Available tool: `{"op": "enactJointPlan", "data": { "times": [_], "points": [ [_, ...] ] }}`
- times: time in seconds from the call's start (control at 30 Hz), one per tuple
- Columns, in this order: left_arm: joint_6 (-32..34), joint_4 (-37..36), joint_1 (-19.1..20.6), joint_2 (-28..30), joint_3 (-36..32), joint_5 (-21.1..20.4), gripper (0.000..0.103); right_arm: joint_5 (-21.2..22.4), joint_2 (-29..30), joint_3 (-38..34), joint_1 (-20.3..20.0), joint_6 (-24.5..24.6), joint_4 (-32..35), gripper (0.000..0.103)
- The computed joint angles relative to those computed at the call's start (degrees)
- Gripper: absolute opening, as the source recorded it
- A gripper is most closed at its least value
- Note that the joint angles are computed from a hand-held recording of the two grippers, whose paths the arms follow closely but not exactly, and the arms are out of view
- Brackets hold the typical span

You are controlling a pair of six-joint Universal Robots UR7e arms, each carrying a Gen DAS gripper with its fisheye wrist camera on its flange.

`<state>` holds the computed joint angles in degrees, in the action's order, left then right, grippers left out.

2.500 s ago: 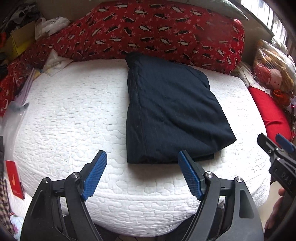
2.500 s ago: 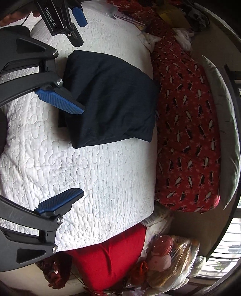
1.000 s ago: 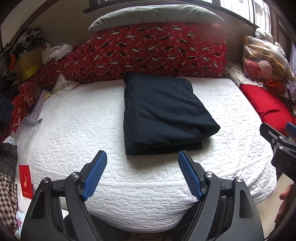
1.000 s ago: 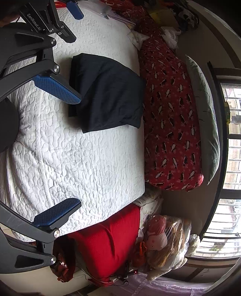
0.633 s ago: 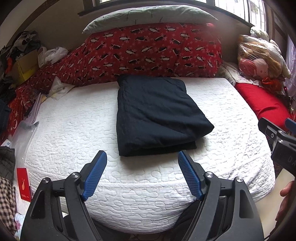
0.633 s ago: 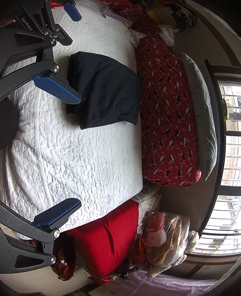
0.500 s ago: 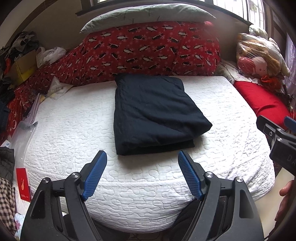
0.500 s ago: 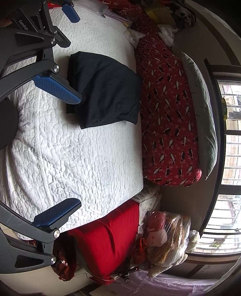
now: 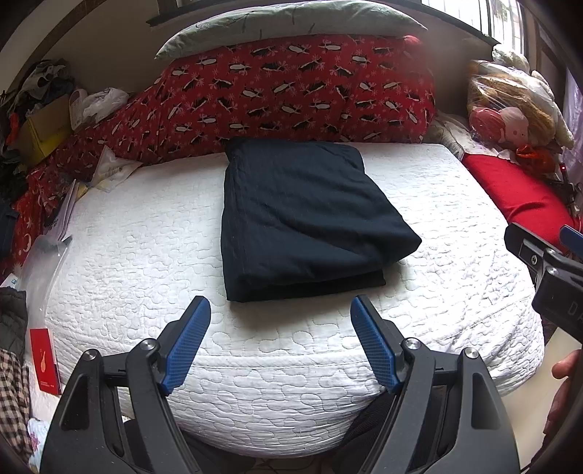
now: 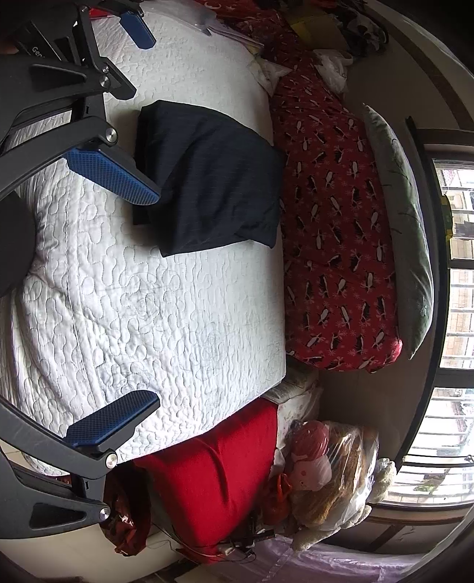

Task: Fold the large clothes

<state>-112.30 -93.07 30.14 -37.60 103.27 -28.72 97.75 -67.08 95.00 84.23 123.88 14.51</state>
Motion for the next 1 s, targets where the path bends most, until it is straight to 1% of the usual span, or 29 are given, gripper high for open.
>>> {"op": "enactJointPlan", "data": {
  "times": [0.27,0.43,1.0],
  "points": [
    [0.95,-1.78,0.63,-0.25,0.61,-0.71,0.079,0.77,0.25,-0.19,0.03,0.55,-0.76,0.102],
    [0.46,-2.34,0.83,-0.65,1.19,-0.99,0.079,1.48,0.65,-0.24,0.25,0.14,-1.02,0.102],
    [2.78,-4.71,1.31,-0.56,1.47,-1.67,0.079,2.28,1.27,-0.15,0.43,-0.37,-1.42,0.102]
  ]
}}
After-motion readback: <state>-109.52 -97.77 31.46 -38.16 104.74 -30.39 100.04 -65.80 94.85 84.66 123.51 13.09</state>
